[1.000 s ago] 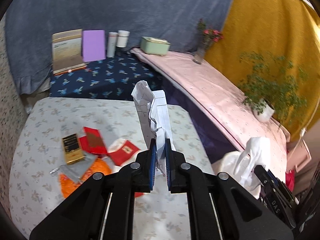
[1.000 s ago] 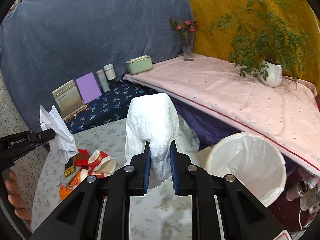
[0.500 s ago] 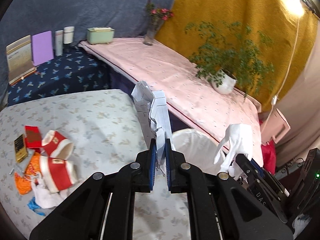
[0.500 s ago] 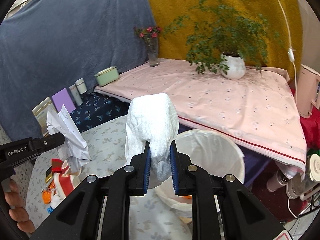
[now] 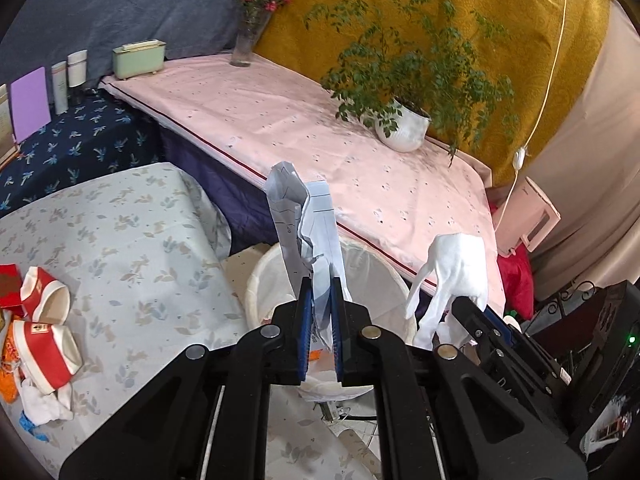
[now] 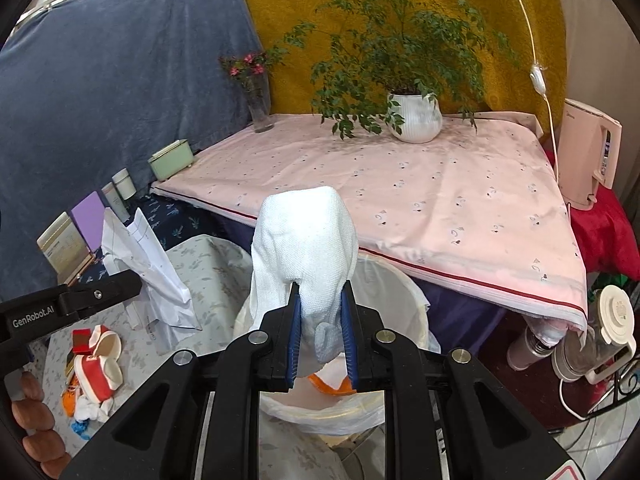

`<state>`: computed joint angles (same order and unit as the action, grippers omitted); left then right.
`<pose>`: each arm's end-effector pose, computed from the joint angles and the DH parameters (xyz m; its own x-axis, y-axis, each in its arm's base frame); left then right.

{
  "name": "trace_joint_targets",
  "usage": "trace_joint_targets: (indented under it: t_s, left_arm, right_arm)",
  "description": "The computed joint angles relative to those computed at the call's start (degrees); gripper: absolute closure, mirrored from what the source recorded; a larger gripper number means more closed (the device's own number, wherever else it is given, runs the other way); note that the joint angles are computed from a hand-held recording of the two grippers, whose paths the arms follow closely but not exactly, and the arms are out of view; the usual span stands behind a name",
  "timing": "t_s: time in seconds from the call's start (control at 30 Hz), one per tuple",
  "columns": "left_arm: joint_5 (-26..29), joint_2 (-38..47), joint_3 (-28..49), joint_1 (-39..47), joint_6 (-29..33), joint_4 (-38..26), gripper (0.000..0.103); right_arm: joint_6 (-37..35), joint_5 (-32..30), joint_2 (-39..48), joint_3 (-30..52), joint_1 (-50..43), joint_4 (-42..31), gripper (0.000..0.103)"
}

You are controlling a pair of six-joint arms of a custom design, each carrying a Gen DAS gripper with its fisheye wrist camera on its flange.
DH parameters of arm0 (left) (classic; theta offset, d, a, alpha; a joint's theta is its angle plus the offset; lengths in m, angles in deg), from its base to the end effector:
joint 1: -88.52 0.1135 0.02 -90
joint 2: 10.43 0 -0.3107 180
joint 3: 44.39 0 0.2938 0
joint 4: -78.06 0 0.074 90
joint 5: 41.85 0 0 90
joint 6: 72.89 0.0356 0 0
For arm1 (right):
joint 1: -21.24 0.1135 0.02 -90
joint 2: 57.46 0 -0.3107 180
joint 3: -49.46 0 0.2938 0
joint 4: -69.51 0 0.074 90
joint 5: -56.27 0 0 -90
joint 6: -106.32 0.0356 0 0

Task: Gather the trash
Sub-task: 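Lift the paper and glove with both tools and carry them to the wastebasket, then open both tools to drop the paper and glove into the wastebasket, then grasp the white glove with the left tool while the right tool reaches the red-white cup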

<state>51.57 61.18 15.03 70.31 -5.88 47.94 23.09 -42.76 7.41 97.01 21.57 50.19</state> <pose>0.2750 -0.0927 0.2726 -0.7268 -0.1713 -0.6651 0.0760 0.9424 -0.3258 0.2561 0.0071 0.2422 -0.6081 0.1129 -0.7858 -0.0604 0.9804 0.1876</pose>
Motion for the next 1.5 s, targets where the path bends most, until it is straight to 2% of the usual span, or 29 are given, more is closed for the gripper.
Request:
trace_joint_targets:
  t_s: [0.43, 0.47, 0.53, 0.57, 0.6, 0.77, 0.87, 1.3, 1.43, 1.5]
  left_arm:
    - [2.7, 7.6, 0.9, -2.0, 0.2, 5.0, 0.094]
    - [2.8, 8.0, 1.0, -2.1, 0.1, 5.2, 0.091]
    - [2.9, 8.6, 1.0, -2.0, -0.2, 5.7, 0.078]
    - [2.8, 8.7, 1.1, -1.9, -0.5, 6.0, 0.066]
    - [2.3, 8.5, 0.8, -2.0, -0.6, 6.5, 0.061]
    - [0.1, 8.0, 0.8, -2.4, 0.2, 6.5, 0.057]
    - [-1.5, 7.0, 0.2, -2.5, 0.3, 6.4, 0.05]
    - [-6.3, -2.2, -3.5, 1.2, 1.0, 3.1, 0.048]
    - [-7.3, -6.7, -5.5, 3.6, 1.5, 1.5, 0.043]
    - [-8.2, -9.0, -6.5, 5.2, 2.1, 0.2, 0.036]
  right_arm:
    - [-0.9, 0.0, 5.6, 1.1, -1.7, 3.5, 0.081]
    - [-1.0, 0.4, 5.7, 1.2, -1.5, 3.7, 0.079]
    - [-0.9, 1.2, 5.8, 1.1, -1.1, 4.5, 0.07]
    - [-0.8, 1.5, 5.8, 1.0, -0.9, 4.9, 0.065]
    - [-0.7, 1.5, 5.7, 0.9, -0.9, 5.1, 0.063]
    - [-0.5, 1.6, 5.2, 0.9, -0.4, 5.0, 0.057]
    - [-0.4, 1.8, 4.4, 0.9, -0.1, 4.8, 0.052]
    - [1.0, 4.3, -1.3, 0.6, 5.7, 1.8, 0.045]
    - [2.0, 6.4, -3.5, 0.3, 9.4, 0.9, 0.04]
    - [2.6, 7.9, -4.4, 0.2, 11.7, 0.5, 0.038]
